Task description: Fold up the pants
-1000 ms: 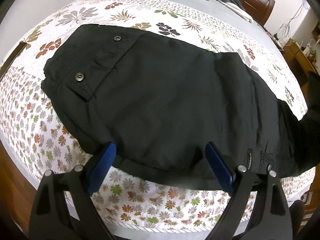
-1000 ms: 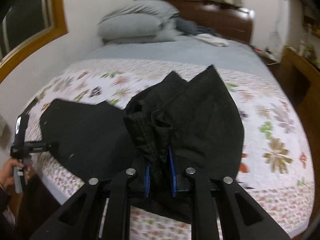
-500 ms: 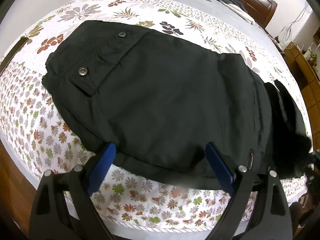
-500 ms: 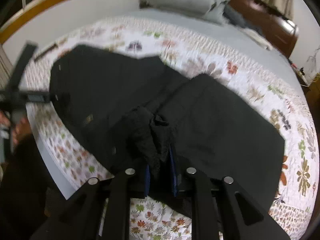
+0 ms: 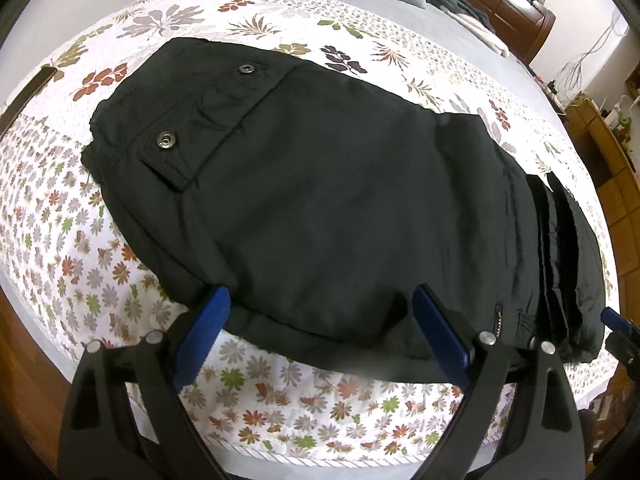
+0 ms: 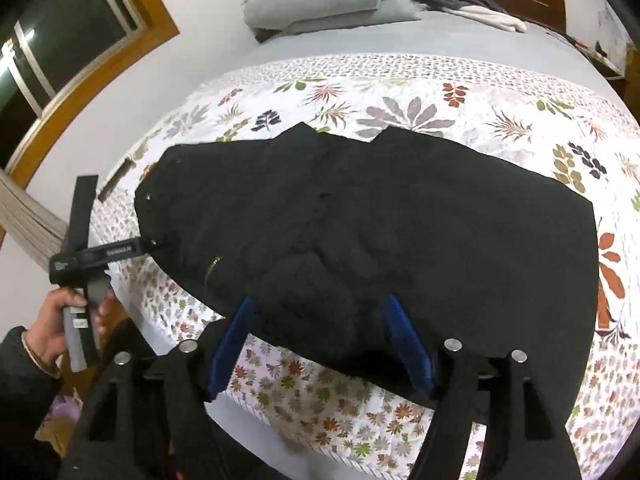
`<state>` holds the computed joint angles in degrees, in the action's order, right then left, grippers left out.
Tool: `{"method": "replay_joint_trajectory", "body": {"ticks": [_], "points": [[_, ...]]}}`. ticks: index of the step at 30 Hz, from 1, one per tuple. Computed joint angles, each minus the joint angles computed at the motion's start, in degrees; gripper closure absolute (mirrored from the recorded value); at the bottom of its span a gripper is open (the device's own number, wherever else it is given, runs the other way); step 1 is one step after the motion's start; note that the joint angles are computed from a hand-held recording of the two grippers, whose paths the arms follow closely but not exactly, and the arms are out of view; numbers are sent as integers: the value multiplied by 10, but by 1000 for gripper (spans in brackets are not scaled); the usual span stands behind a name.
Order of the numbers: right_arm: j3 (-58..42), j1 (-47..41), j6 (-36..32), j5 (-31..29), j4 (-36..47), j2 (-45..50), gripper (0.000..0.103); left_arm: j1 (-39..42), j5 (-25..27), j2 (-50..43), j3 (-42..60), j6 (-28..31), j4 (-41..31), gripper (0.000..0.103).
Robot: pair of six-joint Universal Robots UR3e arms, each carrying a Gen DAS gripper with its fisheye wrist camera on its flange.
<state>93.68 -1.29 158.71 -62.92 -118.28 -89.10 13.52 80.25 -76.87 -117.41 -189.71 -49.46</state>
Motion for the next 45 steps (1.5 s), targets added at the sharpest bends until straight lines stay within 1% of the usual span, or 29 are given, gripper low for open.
{"method": "replay_joint_trajectory", "body": {"ticks": [2, 3, 4, 5, 6, 7, 8, 9, 10, 11, 14, 18, 21, 23, 25, 26, 28, 30, 33, 35, 36, 37, 38, 39, 40, 41, 43, 45], "points": [[-18, 36, 16, -46, -19, 27, 32, 1, -3, 2, -4, -3, 4, 10], [-29, 61, 28, -81, -35, 46, 32, 2, -4, 3, -6, -3, 5, 9], [-29, 72, 31, -96, -48, 54, 33, 4, -8, 3, -7, -2, 6, 9], [-31, 86, 39, -120, -65, 67, 38, 5, -10, 4, -8, -2, 6, 8], [-26, 93, 44, -134, -76, 71, 48, 7, -12, 5, -8, -1, 6, 8], [-29, 91, 47, -128, -73, 80, 53, 9, -15, 6, -11, 1, 7, 8], [-33, 85, 52, -114, -63, 86, 68, 12, -18, 8, -13, 4, 8, 8], [-36, 75, 54, -96, -49, 90, 78, 14, -22, 9, -16, 7, 9, 8], [-35, 67, 58, -81, -42, 90, 80, 17, -24, 9, -17, 10, 10, 8], [-28, 62, 57, -74, -45, 83, 94, 19, -27, 10, -19, 12, 12, 7], [-34, 48, 49, -43, -20, 71, 96, 23, -33, 11, -25, 12, 20, 7], [-55, 41, 32, 8, 9, 55, 96, 16, -26, 5, -27, 8, 32, 6], [-75, 60, 28, 0, 16, 68, 97, 14, -25, 5, -28, 5, 34, 6], [-79, 74, 33, -18, 15, 89, 96, 14, -27, 4, -27, 3, 34, 6], [-63, 83, 41, -38, -4, 110, 96, 14, -28, 1, -24, 1, 32, 5], [-53, 82, 44, -39, -12, 113, 95, 15, -29, 2, -23, 2, 28, 5], [-44, 71, 49, -20, -8, 111, 90, 17, -30, 4, -25, 3, 28, 5], [-52, 62, 37, -4, 17, 105, 75, 20, -32, 4, -26, 3, 28, 5], [-55, 45, 18, 1, 49, 72, 74, 15, -26, -1, -20, -1, 26, 5], [-46, 6, 7, 22, 76, 34, 73, 13, -24, -1, -17, 0, 23, 5], [-42, -14, 6, 23, 83, 17, 72, 13, -24, -1, -16, 1, 20, 5], [-40, -37, 12, 10, 86, 1, 72, 13, -25, -1, -15, 1, 18, 5], [-37, -59, 17, -2, 86, -11, 67, 13, -25, 0, -14, 1, 16, 5], [-35, -84, 21, -12, 88, -20, 53, 13, -25, 1, -14, 0, 14, 5], [-32, -104, 22, -18, 90, -26, 45, 12, -24, 1, -13, -2, 12, 5], [-28, -128, 20, -23, 92, -30, 39, 12, -24, 3, -12, -5, 9, 5], [-31, -181, 7, -18, 113, -23, 39, 10, -23, 4, -11, -8, 5, 5], [-55, -237, -11, 8, 166, 7, 39, 5, -17, 1, -7, -8, 3, 5]]}}
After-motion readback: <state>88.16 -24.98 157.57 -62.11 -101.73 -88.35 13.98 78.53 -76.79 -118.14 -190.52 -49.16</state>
